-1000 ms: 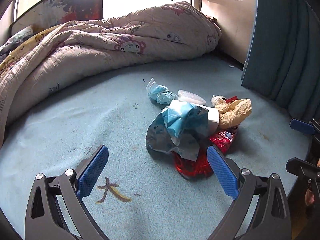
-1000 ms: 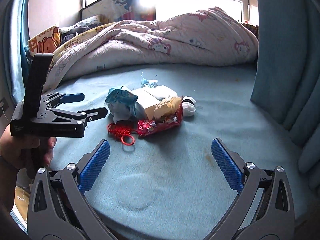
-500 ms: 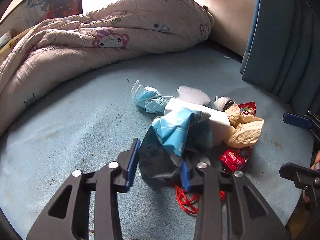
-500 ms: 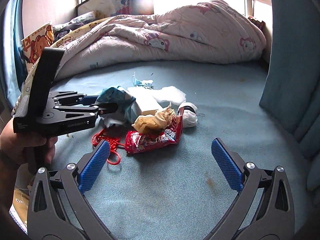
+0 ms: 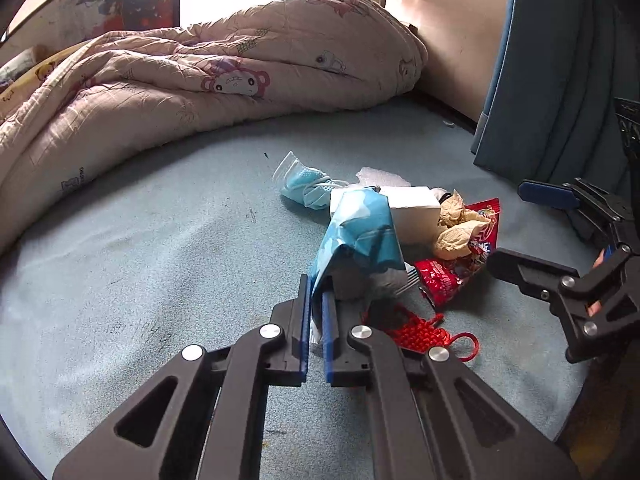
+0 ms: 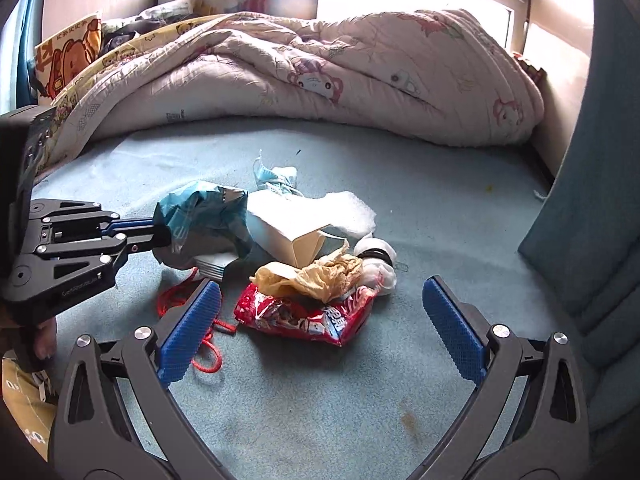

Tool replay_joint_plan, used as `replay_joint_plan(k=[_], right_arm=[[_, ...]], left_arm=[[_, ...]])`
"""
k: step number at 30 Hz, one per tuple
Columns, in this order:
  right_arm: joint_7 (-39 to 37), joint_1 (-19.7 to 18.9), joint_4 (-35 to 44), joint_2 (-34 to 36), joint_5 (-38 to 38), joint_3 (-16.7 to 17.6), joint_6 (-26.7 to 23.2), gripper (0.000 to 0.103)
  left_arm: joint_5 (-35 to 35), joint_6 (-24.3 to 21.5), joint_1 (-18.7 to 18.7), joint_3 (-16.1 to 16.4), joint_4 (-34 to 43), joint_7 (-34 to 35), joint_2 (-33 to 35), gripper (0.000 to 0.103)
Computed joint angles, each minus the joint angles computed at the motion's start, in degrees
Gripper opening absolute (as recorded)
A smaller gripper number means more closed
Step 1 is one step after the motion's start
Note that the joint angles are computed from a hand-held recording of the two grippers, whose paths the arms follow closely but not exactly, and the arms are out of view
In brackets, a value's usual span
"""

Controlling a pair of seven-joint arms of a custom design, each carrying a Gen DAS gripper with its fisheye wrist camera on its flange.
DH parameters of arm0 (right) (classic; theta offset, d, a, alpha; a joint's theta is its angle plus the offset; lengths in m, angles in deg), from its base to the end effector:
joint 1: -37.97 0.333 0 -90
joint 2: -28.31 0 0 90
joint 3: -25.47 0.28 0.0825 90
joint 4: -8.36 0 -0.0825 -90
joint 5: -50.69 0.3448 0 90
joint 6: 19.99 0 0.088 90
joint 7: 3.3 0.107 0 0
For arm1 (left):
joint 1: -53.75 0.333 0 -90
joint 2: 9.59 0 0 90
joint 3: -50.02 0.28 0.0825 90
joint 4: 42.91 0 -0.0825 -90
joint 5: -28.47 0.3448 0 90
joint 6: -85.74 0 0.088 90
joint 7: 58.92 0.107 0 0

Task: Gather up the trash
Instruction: 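Grasp the blue plastic wrapper with the left tool while the right tool grasps the tan paper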

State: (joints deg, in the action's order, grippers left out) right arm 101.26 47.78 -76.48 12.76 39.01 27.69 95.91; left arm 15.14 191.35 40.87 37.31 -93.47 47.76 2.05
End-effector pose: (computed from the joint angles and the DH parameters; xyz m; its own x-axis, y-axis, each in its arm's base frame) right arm 0.4276 0.0836 0.8155 -0.0367 -0.9992 0.0128 -0.6677 0.0150 -0.7443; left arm 0.4875 -0.2275 0.8120 -0.6886 -0.7240 0.0406 -0.5204 0.4544 -0.7230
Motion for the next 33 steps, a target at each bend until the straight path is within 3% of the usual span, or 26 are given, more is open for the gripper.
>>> replay_joint_plan(k=[5,9,14,27,33], right_arm=[[-1.69,0.35,8.48,7.32,0.63,0.09,-4.76,0.086],[-2.06,0.31,12.26,11.34,2.66,-0.64,-8.91,0.049],[1.47,-0.11,5.43,6.81,3.08,-1.27,-4.33,0.031],[5.10,0.14,-0.32,-6.92,-5.37,3.07,-0.99,0.030],[5.59,-0.06,3.28,-8.47,-4.58,3.58,-4.50,0.030]], left_arm=[[-5.06,4.97,2.37,0.82,-11.68,2.65,-8.03,0.004],[-7.59,6.05,3.39,1.82,-18.06,4.45,-12.49,0.004],[-9.03,5.77,4.38,3.05,-21.15,5.10,-15.39,0.004],[-14.80,3.67,5.05,6.49,-28.74,8.27,-27.51,0.004],[-15.79,2.35,4.28,8.11,-33.79,8.46,-34.16,0.004]])
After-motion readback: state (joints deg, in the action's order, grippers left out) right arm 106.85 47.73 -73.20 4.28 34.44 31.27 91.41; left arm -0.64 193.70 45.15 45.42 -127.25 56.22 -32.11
